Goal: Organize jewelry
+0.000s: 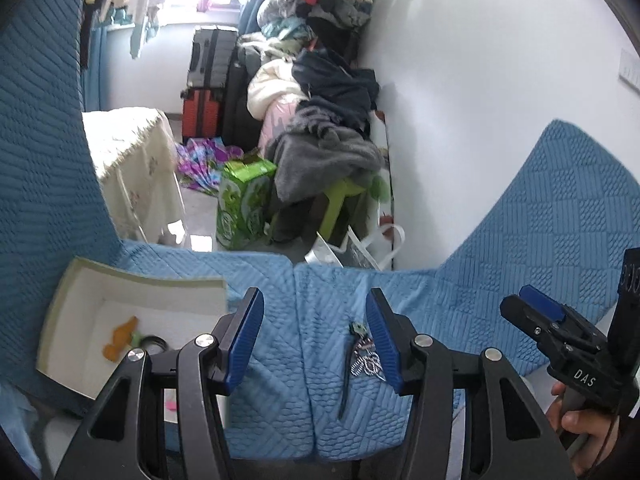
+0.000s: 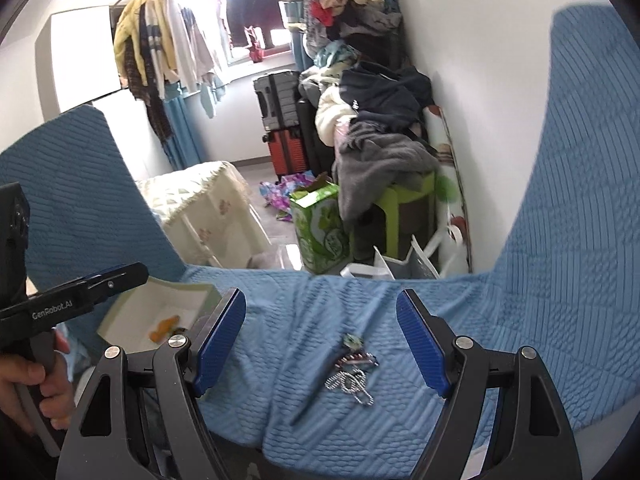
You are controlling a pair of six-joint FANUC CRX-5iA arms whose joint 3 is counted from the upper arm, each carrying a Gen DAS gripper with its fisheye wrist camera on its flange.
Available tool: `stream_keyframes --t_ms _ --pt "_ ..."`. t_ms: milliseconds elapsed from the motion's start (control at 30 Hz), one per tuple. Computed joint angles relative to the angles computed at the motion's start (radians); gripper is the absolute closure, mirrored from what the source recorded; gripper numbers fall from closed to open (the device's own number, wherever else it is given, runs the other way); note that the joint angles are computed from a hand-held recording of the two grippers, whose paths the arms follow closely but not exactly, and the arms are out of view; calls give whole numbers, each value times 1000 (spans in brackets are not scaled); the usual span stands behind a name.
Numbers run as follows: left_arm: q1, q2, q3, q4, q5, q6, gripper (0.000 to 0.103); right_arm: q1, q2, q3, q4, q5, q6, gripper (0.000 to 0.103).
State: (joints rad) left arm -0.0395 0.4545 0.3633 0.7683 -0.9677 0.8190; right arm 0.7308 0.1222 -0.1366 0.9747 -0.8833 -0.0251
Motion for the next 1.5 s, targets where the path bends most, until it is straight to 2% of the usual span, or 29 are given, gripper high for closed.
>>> stream_keyframes --t_ms 100,333,400,467,567,700,800,1000,1133,1200,1233,1267,1333,1400,1500 --pt "-24 18 -19 -16 4 23 51 -11 -17 -61 -22 30 -28 26" --pt "-73 109 7 -58 -80 43 52 -42 -9 -139 -109 106 -13 27" --pt "-88 132 16 -75 -87 37 58 -52 2 -159 -127 145 -13 30" --pt "-102 169 48 -96 -111 46 61 -64 18 -162 -180 180 23 35" --pt "-117 211 77 -107 -123 56 67 -84 39 -172 -223 239 68 36" --pt "-132 280 146 -139 -153 85 77 -108 81 -146 -341 285 196 41" --pt "-136 310 178 -156 -160 102 79 -127 111 -112 -441 317 300 45" --pt "-135 348 216 -178 -171 136 79 -144 184 -32 -503 303 435 48" --pt "-132 364 228 -170 -186 146 79 -138 242 47 -577 227 565 59" --pt "-132 369 232 -170 -185 146 79 -130 246 36 -532 220 544 65" --pt "-132 370 231 -168 -185 146 79 -127 248 33 -512 210 533 72" --pt "-132 374 235 -166 -189 147 79 -126 249 29 -497 201 517 84" --pt "-133 380 242 -164 -195 146 79 -132 241 21 -504 205 503 95" --pt "-137 386 251 -165 -202 145 79 -141 226 6 -515 222 477 98" --pt "-144 390 259 -172 -210 138 79 -137 200 -31 -442 222 397 98"
